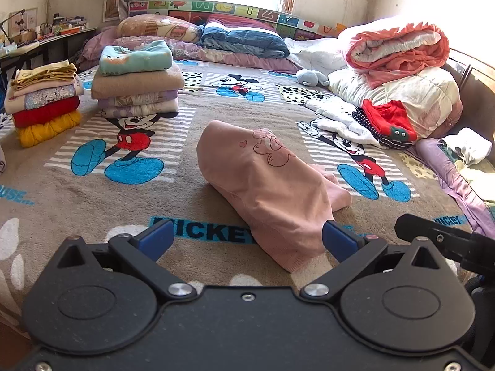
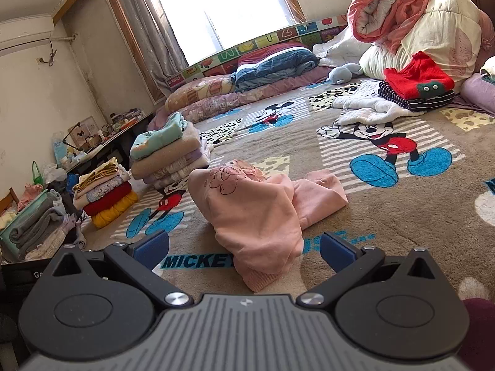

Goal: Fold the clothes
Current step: 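Grasp the sweatshirt hem with the right gripper while the left gripper grasps a cuff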

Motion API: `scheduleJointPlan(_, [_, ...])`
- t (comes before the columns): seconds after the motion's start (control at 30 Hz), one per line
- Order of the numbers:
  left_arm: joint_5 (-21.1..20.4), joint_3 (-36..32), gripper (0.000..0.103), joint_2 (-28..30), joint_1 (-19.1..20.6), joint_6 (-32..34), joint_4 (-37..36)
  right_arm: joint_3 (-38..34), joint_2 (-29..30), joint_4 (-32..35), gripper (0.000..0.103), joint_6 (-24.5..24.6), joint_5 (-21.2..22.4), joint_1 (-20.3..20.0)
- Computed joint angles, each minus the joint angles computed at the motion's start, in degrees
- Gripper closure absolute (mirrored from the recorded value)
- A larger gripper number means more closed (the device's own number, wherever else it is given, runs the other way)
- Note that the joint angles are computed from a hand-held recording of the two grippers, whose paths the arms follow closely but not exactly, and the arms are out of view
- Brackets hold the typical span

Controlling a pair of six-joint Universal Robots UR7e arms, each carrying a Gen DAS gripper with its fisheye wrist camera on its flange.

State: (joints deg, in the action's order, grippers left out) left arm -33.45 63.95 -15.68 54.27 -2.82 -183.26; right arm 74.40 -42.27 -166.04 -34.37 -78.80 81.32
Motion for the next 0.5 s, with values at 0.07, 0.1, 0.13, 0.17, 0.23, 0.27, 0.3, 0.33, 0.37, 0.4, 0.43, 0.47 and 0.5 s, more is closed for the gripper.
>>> scheduleJointPlan(0.07, [-1.8,-1.3,0.0,0.1,1.0,0.1,0.5,-2.7,1.6,1.4,0.0,0.5,1.4,-0.3])
scheduleJointPlan(0.1, [-2.5,-2.1,0.0,0.4,1.5,0.5,0.4,-3.6,2.4,1.1,0.0,0.5,2.3,-0.5])
scheduleJointPlan(0.13, [-3.0,-3.0,0.0,0.8,1.9,1.0,0.2,-4.8,3.4,0.4,0.0,0.5,3.1,-0.7])
scheduleJointPlan(0.17, [-3.7,-3.8,0.0,1.0,2.4,0.8,0.8,-6.1,4.5,-0.5,0.0,0.1,4.0,-0.9])
scheduleJointPlan(0.23, [-5.5,-4.9,0.0,0.7,3.3,-0.8,4.0,-9.4,6.9,-0.7,0.0,-0.2,4.8,-1.1])
scheduleJointPlan(0.27, [-6.2,-5.5,0.0,0.6,3.7,-1.6,5.8,-11.2,8.0,0.5,0.0,0.4,4.7,-1.2])
scheduleJointPlan(0.3, [-6.6,-6.1,0.0,0.6,4.1,-2.5,7.5,-13.8,9.2,2.9,0.0,1.1,4.6,-1.3])
scheduleJointPlan(0.33, [-7.4,-6.7,0.0,0.5,4.4,-3.4,8.9,-16.3,10.6,4.3,0.0,2.2,4.2,-1.3])
scheduleJointPlan(0.37, [-8.4,-7.3,0.0,0.5,4.9,-4.2,10.3,-18.9,12.0,5.7,0.0,3.2,3.9,-1.3])
scheduleJointPlan(0.4, [-9.2,-8.0,0.0,0.5,5.3,-4.6,11.3,-21.5,13.5,6.1,0.0,4.2,3.4,-1.3])
scheduleJointPlan(0.43, [-9.7,-8.8,0.0,0.8,5.5,-4.2,11.7,-24.6,15.4,7.3,0.0,5.1,2.9,-1.5])
scheduleJointPlan(0.47, [-9.8,-9.9,0.0,1.2,5.7,-3.6,12.1,-26.9,16.7,8.3,0.0,5.7,2.8,-1.6])
scheduleJointPlan(0.5, [-9.8,-11.2,0.0,1.7,5.9,-3.0,12.5,-30.5,18.6,10.4,0.0,6.6,3.0,-1.8])
